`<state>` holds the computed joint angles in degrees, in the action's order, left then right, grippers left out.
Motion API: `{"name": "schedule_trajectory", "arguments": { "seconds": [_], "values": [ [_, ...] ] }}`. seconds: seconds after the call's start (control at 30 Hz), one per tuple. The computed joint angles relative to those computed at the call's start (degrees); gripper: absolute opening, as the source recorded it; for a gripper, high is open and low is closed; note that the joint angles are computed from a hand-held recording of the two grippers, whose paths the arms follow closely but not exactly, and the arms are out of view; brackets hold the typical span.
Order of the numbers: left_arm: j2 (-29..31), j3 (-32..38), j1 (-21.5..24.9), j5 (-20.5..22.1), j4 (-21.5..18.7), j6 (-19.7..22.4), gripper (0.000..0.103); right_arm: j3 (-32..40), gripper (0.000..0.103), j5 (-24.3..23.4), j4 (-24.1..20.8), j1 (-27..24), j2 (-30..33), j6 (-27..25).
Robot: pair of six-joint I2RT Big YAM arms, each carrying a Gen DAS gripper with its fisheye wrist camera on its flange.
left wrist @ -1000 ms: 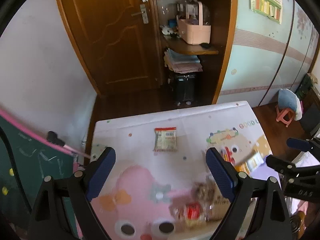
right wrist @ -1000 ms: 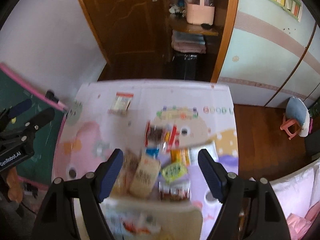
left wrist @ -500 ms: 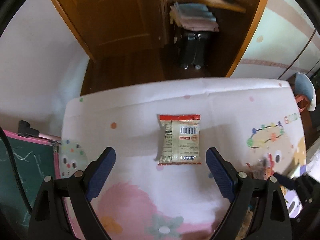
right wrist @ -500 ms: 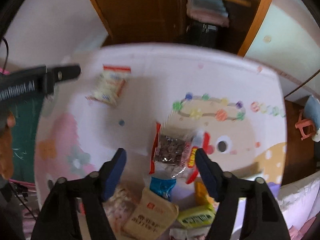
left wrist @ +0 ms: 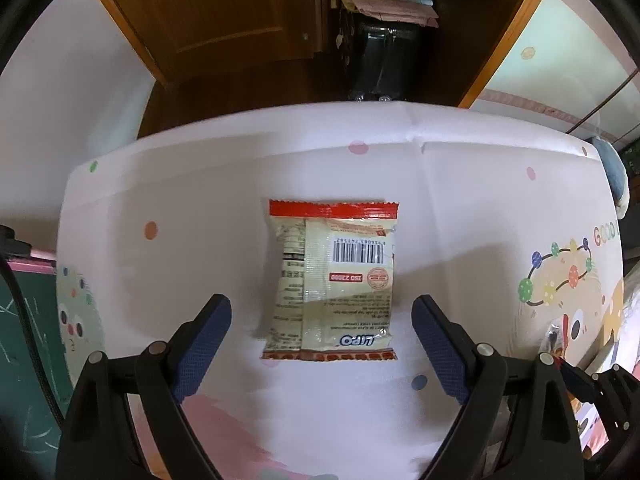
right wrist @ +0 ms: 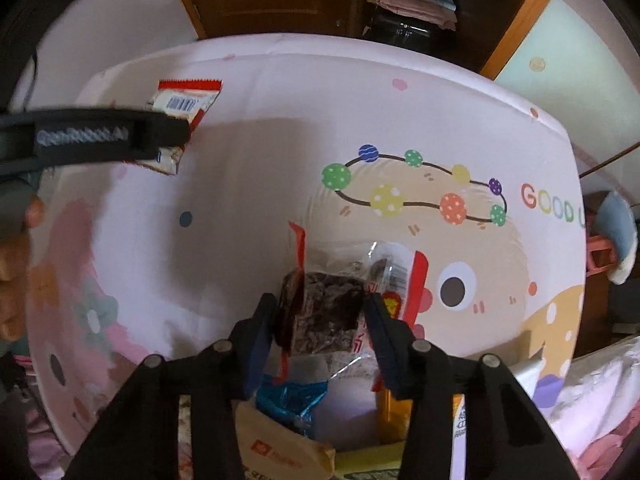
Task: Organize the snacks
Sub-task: 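Grasp the red-topped cream packet with the left gripper while the right grasps the dark snack bag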
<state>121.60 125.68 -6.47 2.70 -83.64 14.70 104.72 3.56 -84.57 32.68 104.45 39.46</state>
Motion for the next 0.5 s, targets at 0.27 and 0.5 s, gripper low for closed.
{"name": "schedule_trajectory", "arguments": {
  "seconds": [0.27, 0.5],
  "values": [
    [0.28, -0.76, 0.19, 1.04, 1.41, -1.59, 0.069, -4.55, 0.040, -2.60, 4.24, -1.26, -3.84, 0.54],
    [-4.07, -8.06, 1.00, 1.02, 7.12, -0.33, 0.045, -5.98, 0.040, -4.41, 6.95, -2.00, -6.06, 1.70]
  ]
}}
